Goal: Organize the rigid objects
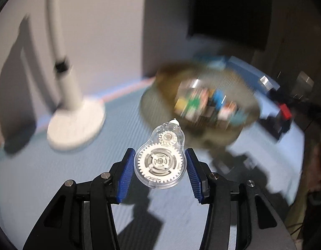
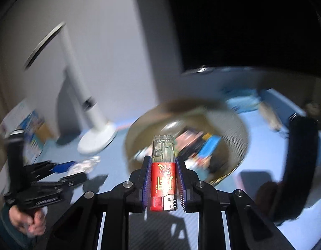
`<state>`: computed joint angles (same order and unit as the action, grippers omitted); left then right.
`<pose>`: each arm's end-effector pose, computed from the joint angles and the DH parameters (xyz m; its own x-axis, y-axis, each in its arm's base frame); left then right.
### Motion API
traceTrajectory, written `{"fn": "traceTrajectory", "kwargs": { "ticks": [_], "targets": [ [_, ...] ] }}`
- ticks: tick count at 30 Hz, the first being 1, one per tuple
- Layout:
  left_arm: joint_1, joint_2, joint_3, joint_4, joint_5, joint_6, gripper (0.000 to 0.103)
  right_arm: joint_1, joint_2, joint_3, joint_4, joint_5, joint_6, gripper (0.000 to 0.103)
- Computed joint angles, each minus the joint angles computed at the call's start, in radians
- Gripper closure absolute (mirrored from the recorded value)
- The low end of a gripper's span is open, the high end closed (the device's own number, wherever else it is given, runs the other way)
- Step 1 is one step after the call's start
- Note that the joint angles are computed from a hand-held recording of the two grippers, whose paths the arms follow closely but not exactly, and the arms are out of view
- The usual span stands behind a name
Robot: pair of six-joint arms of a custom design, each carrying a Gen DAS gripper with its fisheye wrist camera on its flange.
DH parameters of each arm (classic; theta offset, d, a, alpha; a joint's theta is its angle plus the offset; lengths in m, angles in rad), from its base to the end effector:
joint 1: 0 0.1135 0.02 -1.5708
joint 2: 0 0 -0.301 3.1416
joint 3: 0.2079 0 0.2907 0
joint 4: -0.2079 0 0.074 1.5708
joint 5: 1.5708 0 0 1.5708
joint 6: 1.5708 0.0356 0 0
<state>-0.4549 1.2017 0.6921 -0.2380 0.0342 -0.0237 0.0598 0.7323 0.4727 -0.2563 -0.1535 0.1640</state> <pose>0.2414 -0.1194 0.2333 -0.6215 0.2776 -0.7326 0.4471 0.8936 -0.0406 0.1808 0.0163 0.2459 -0.5171 0.1307 -0.8459 -0.1088 0.9702 0.2164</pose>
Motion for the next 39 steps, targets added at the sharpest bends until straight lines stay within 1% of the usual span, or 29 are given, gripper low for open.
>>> {"fn": "traceTrajectory", "kwargs": {
  "ticks": [4,6,7,9,12,15,16,17,18,19,21,23,25,27,29,32,33,34,36,38,39],
  "targets": [
    [-0.052,0.091,0.142,0.064,0.015,-0.025,0.057,-0.106,0.131,0.099,0.015,0.03,0.043,0.081],
    [-0.079,0.184,0.227,0.079,0.022,-0.038,0.057,-0.138,0.215,0.149,0.014,0.042,0.059,0.081],
    [-0.08,0.212,0.243,0.086,0.028,-0.042,0.057,-0.146,0.251,0.168,0.01,0.041,0.06,0.081],
    [-0.084,0.317,0.303,0.078,0.055,-0.07,0.057,-0.161,0.332,0.202,0.006,0.035,0.066,0.081],
    [-0.104,0.394,0.318,0.096,0.053,-0.093,0.057,-0.172,0.413,0.221,0.016,0.029,0.079,0.081],
    [-0.115,0.438,0.335,0.107,0.039,-0.096,0.057,-0.192,0.465,0.226,0.036,0.024,0.105,0.08],
    [-0.115,0.443,0.337,0.112,0.047,-0.091,0.05,-0.206,0.478,0.227,0.048,0.004,0.111,0.077],
    [-0.11,0.442,0.342,0.105,0.062,-0.089,0.042,-0.224,0.489,0.228,0.063,-0.035,0.117,0.068],
    [-0.101,0.433,0.34,0.101,0.085,-0.101,0.022,-0.231,0.487,0.227,0.061,-0.047,0.121,0.059],
    [-0.092,0.411,0.322,0.117,0.089,-0.117,0.016,-0.232,0.477,0.223,0.059,-0.04,0.128,0.044],
    [-0.065,0.35,0.275,0.157,0.096,-0.131,0.016,-0.226,0.419,0.19,0.074,-0.022,0.128,0.044],
    [-0.034,0.287,0.235,0.155,0.092,-0.133,0.016,-0.207,0.371,0.174,0.055,-0.024,0.105,0.044],
    [0.01,0.227,0.201,0.128,0.1,-0.139,0.016,-0.189,0.331,0.161,0.033,-0.024,0.099,0.044],
    [0.073,0.127,0.126,0.113,0.123,-0.151,0.016,-0.161,0.281,0.142,0.011,-0.04,0.106,0.044],
    [0.125,0.058,0.082,0.08,0.131,-0.154,0.016,-0.115,0.243,0.13,-0.013,-0.044,0.124,0.043],
    [0.242,-0.088,-0.005,0.008,0.148,-0.138,0.016,-0.015,0.203,0.114,-0.046,-0.022,0.16,0.043],
    [0.288,-0.131,-0.027,-0.022,0.166,-0.122,0.016,0.039,0.187,0.108,-0.053,-0.005,0.177,0.043],
    [0.314,-0.143,-0.036,-0.034,0.177,-0.115,0.016,0.087,0.179,0.103,-0.055,0.013,0.189,0.043],
    [0.408,-0.213,-0.068,-0.095,0.222,-0.084,0.016,0.226,0.172,0.099,-0.058,0.094,0.225,0.043],
    [0.527,-0.286,-0.103,-0.152,0.285,-0.031,0.016,0.371,0.184,0.103,-0.054,0.188,0.26,0.043],
    [0.567,-0.316,-0.121,-0.167,0.296,-0.01,0.016,0.42,0.196,0.108,-0.049,0.217,0.274,0.043]
  ]
}}
